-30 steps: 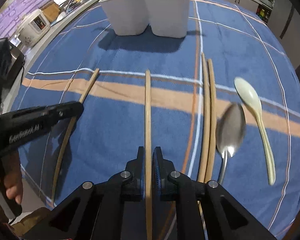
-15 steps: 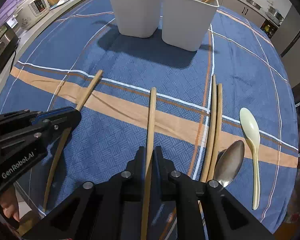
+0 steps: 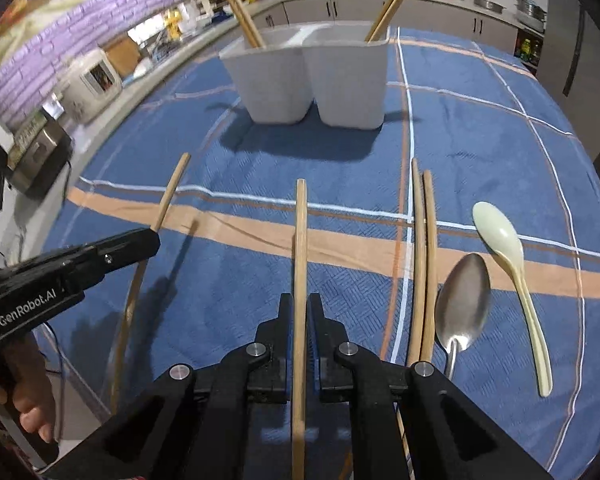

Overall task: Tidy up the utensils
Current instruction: 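Lift both held chopsticks up off the cloth, then carry both chopsticks over the white caddy and open both tools to drop them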

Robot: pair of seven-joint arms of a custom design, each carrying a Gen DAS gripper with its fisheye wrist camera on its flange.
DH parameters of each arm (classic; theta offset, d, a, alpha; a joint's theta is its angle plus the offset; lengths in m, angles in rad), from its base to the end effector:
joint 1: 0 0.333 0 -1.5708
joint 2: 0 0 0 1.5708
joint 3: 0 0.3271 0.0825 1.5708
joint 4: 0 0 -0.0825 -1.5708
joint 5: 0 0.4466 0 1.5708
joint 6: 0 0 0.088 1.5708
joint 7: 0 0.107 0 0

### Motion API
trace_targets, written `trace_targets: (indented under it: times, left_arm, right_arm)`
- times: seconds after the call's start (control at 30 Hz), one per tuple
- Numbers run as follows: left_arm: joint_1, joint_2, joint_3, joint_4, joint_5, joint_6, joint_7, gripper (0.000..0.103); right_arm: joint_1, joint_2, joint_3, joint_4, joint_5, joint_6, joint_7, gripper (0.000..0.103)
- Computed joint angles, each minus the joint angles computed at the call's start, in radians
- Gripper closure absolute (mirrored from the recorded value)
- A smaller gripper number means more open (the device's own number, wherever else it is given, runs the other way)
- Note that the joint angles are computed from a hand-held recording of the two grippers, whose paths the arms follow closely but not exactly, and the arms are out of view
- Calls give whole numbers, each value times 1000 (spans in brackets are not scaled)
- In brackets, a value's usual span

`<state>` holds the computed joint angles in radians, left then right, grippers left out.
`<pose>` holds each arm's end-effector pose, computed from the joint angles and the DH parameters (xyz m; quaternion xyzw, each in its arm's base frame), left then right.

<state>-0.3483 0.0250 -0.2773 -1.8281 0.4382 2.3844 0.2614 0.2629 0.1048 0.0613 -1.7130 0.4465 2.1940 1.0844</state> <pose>0.5486 -0.3893 0.5666 -0.8030 0.5057 -0.2859 0.1328 0.6511 0.2332 0.5569 -0.8541 0.4425 -0.0069 0.2733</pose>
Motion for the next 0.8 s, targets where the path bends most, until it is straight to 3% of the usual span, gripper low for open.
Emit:
trace_targets:
  times: [0.8]
  left_arm:
    - [-28,-123,-45,-7,225,-75,-136,97]
  right_arm:
    - [-26,-179,-23,-123,269,115,-113,96]
